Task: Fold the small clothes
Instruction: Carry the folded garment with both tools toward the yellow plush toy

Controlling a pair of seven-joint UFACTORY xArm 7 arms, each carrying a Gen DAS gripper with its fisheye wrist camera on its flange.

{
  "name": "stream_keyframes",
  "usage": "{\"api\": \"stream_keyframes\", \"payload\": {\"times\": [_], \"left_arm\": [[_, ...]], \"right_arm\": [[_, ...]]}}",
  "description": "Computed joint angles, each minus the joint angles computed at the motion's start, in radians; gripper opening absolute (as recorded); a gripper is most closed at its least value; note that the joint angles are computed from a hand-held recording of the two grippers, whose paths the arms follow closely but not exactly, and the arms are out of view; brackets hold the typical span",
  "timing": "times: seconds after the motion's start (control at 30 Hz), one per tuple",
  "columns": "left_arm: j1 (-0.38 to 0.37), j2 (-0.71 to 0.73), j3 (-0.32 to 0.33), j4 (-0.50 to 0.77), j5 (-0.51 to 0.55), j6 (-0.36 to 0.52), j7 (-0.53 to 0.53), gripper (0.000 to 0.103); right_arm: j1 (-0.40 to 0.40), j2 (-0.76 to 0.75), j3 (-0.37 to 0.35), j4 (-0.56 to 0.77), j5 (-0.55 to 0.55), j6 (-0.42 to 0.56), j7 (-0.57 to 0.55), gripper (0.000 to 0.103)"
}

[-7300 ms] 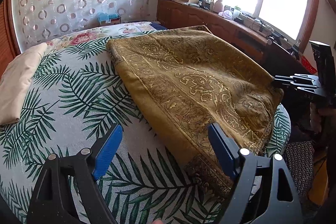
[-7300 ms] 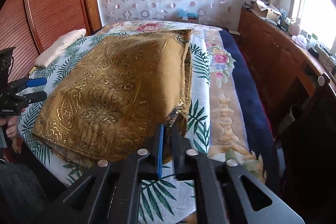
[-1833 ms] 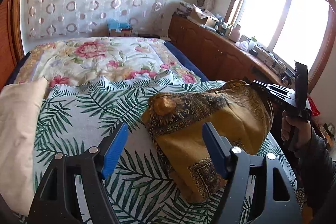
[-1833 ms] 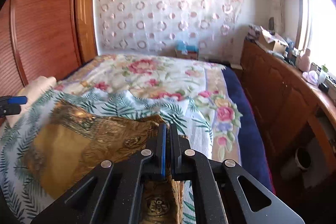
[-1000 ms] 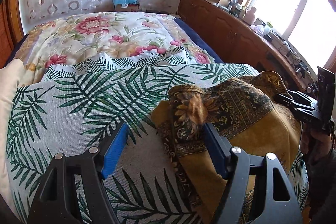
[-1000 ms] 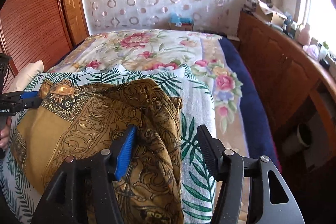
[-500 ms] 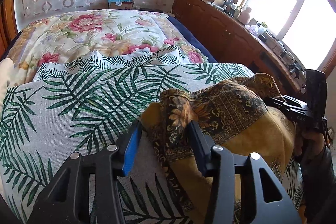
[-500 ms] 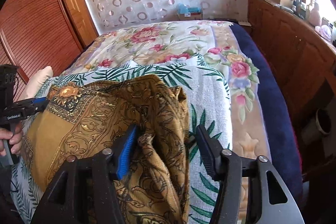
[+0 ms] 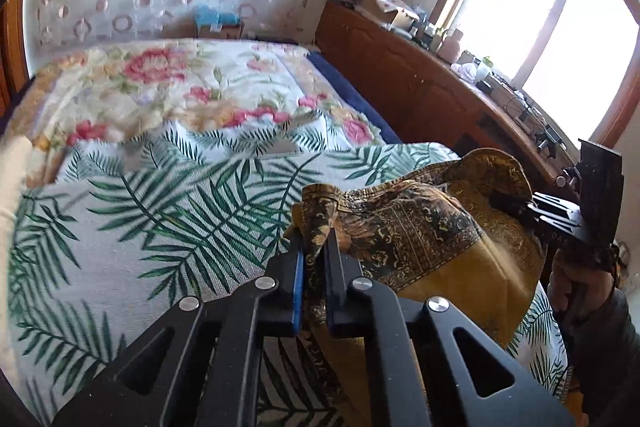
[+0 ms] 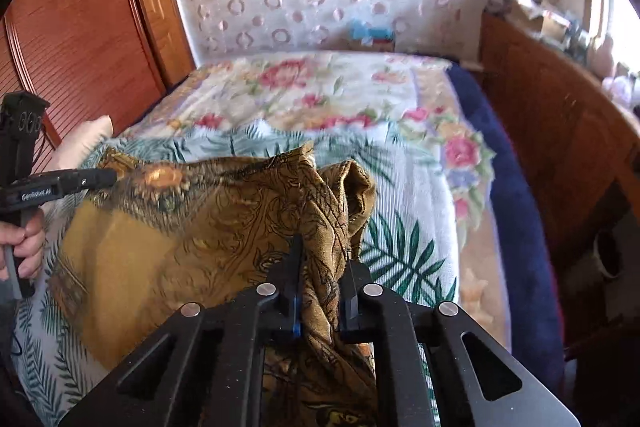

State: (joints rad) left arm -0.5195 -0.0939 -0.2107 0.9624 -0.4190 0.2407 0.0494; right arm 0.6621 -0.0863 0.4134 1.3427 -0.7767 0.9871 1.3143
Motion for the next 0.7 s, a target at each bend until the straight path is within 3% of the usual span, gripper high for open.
{"api": "stream_keyframes", "payload": {"times": [0.27, 0.37, 0.53, 0.7], "left_arm": [[-0.024, -0.219, 0.036, -0.145, 0.014, -0.078, -0.031, 0.008], [0.046, -0.298, 0.006, -0.194, 0.129, -0.078, -0.124, 0.008], [0.069, -0.470, 0.071, -0.310, 0.193, -0.054, -0.171, 0.008], [0.156, -0.654, 0.098, -0.436, 0.255, -0.031, -0.220, 0.008]], "right_arm": [[0.013, -0.016, 0.051, 0.039, -0.141, -0.012, 0.081, 0.011], [0.031, 0.004, 0.056, 0.055, -0.186, -0.048, 0.090, 0.010], [0.091, 0.104, 0.036, 0.155, -0.258, -0.081, 0.059, 0.010], [0.168, 0.277, -0.011, 0.362, -0.301, -0.126, -0.058, 0.010]]}}
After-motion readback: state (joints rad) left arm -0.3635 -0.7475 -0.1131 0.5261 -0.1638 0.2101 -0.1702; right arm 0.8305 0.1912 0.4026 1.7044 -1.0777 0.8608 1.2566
